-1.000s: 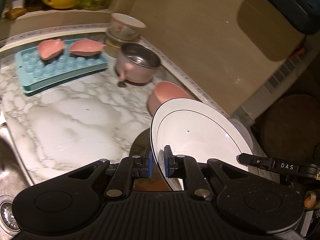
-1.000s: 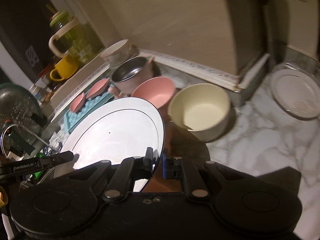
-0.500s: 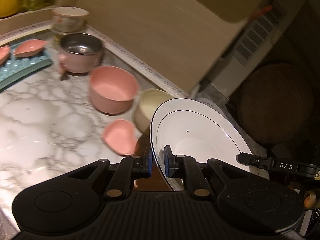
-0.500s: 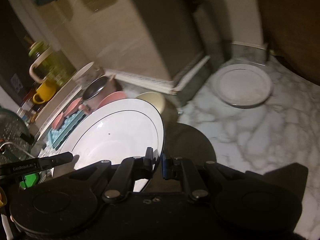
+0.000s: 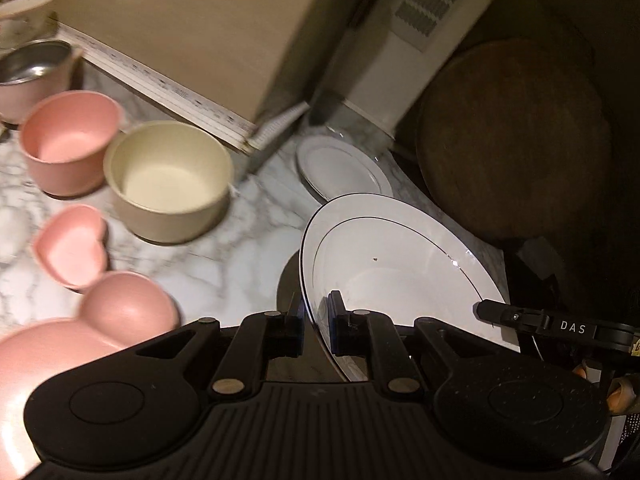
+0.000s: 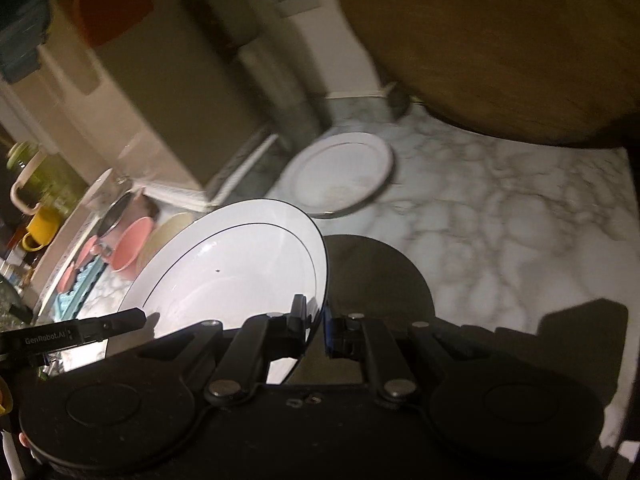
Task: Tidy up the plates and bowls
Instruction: 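Lift the large white plate with both grippers and carry it toward the small white plate, then lower the large white plate onto the counter and open both grippers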
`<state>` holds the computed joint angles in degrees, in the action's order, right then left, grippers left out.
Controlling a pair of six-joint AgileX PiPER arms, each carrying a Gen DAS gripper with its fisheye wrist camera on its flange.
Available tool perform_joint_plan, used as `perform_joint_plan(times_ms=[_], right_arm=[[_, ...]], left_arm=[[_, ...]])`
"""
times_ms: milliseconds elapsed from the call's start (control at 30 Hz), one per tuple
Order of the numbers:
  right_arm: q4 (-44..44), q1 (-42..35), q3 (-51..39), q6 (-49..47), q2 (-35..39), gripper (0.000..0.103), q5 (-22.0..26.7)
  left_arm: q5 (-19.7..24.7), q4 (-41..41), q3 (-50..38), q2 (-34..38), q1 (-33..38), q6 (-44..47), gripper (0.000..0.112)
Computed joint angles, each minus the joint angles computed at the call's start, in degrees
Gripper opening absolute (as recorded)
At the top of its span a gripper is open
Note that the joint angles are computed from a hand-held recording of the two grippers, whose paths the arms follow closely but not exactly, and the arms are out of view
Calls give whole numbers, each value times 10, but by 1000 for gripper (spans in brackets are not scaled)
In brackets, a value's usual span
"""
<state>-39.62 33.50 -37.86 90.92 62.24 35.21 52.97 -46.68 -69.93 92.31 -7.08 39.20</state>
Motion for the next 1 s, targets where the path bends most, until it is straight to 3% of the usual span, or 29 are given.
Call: perform_joint_plan(times_ms=[400,700,1000], right_arm=[[112,-127,109,-145,-36,7,-118],[160,-161,138,-199,-29,7,-153],[124,-154,154,-148,-22,7,-167]], left_arm=[[-75,17,47,22,-74,-30,11],[-91,17,70,28,-87,-27,11],[-88,14,82,32,-83,-23,11]])
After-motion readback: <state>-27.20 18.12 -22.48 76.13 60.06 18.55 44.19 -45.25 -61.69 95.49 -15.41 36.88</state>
